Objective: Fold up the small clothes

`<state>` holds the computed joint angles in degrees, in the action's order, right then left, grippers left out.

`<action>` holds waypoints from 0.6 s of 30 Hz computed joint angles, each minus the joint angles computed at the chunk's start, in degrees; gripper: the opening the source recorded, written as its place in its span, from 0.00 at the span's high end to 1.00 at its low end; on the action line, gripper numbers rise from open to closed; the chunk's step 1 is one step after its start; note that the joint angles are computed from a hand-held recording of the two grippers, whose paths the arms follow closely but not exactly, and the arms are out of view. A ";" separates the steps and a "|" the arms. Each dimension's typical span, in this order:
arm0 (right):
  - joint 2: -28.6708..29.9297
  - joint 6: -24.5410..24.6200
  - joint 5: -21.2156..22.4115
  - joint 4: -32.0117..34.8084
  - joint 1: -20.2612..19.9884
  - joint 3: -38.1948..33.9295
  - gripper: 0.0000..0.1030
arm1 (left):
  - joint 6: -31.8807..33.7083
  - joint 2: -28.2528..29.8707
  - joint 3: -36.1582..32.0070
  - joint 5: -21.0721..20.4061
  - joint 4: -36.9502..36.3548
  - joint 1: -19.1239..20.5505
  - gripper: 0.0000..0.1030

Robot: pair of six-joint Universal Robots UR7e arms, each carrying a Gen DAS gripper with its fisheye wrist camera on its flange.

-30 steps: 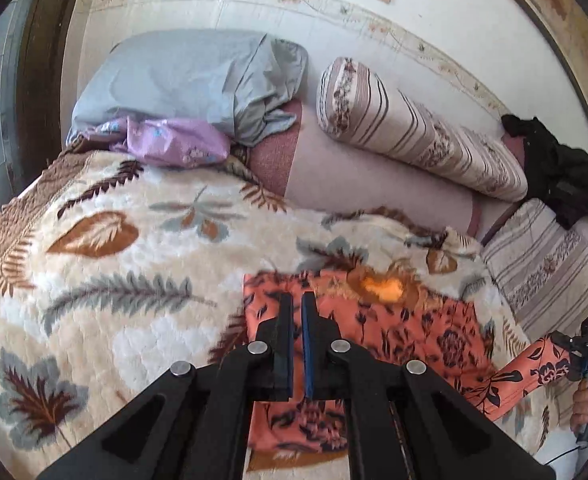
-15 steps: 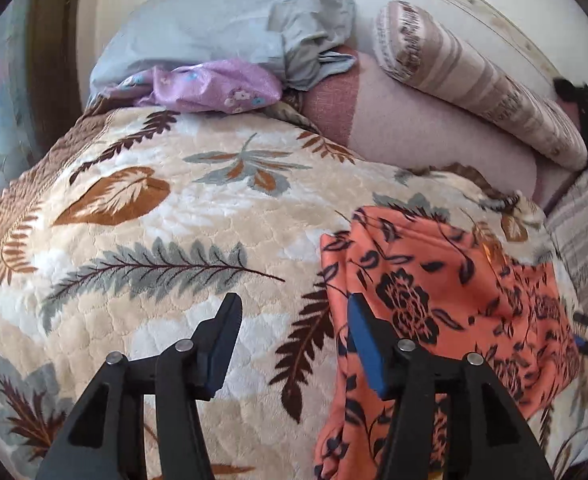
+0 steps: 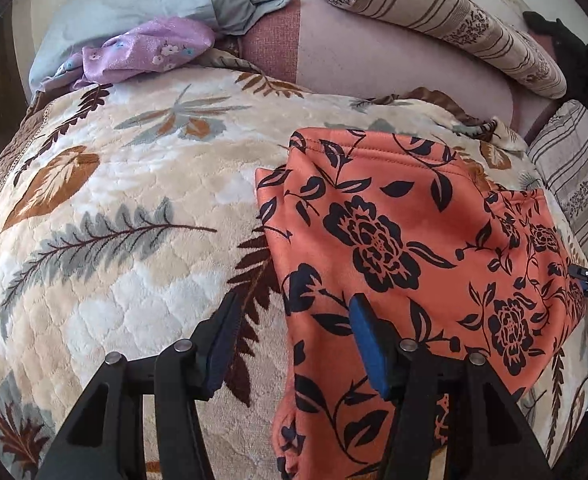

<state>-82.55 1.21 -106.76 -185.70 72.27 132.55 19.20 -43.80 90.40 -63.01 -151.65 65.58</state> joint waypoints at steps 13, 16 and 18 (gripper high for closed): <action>-0.05 3.53 -2.48 2.17 1.44 -0.79 0.29 | -4.84 -1.82 -1.08 -2.62 6.04 -1.02 0.96; -1.07 3.15 -2.77 1.60 2.03 -0.25 0.29 | -2.63 -8.43 6.59 -5.96 -4.62 -3.61 0.96; -1.81 2.56 -2.35 1.07 1.77 0.21 0.29 | -5.77 -10.76 9.25 -6.83 -3.99 -3.26 0.95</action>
<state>-84.35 3.77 -109.11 -184.62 74.04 132.75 13.44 -54.56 99.65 -69.83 -155.64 62.32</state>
